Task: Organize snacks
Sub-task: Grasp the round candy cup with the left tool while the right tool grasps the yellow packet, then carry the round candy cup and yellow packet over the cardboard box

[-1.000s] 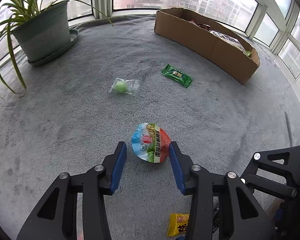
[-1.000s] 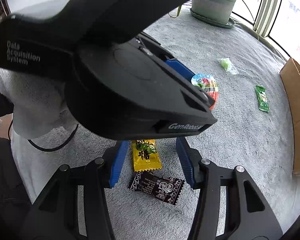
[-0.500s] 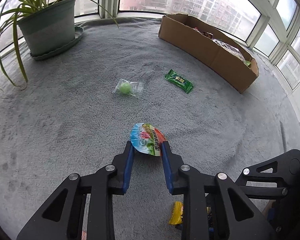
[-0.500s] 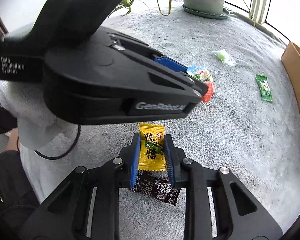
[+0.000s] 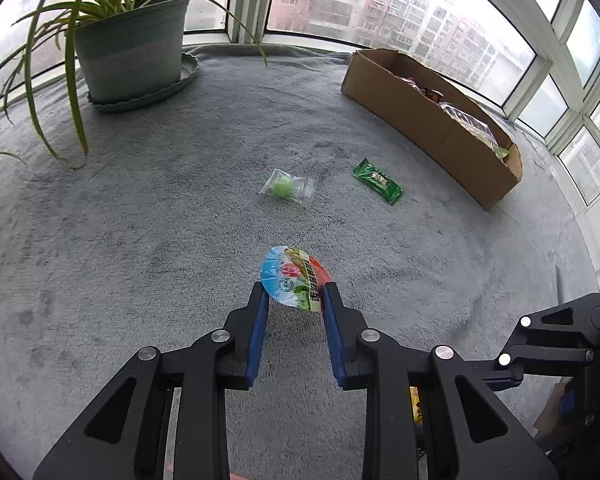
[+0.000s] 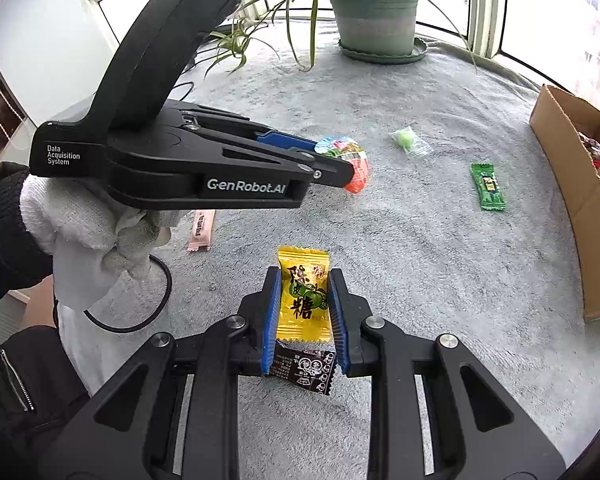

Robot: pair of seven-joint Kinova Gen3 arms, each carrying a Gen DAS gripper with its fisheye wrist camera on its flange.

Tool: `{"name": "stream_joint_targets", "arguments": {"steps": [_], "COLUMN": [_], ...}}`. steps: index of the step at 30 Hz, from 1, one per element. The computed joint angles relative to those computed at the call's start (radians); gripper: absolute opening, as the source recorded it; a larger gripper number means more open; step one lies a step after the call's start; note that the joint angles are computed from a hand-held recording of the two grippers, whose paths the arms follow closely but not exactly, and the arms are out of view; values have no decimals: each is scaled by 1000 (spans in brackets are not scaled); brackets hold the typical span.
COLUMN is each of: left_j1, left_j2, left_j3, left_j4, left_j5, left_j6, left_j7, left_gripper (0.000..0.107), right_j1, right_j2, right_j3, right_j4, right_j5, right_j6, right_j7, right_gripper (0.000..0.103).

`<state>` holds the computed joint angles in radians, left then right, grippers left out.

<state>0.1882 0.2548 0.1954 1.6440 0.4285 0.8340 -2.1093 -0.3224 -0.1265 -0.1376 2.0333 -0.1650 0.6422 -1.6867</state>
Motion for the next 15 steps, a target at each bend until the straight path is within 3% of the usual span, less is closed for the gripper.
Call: {"name": "stream_joint_targets", "arguments": {"steps": [15], "left_j1": [-5], "left_j2": [-22], "left_j3": [16], "left_j4": [-87], "left_j5": [96], "left_j6": [2], "left_j7": [-31], "left_gripper": [25], "right_j1": [153], "right_j2": [-163], "right_j3": [68], "right_j4": [-19], "right_j5": [118], "right_j6": [75], "right_j7": [-69], "right_gripper": [24]}}
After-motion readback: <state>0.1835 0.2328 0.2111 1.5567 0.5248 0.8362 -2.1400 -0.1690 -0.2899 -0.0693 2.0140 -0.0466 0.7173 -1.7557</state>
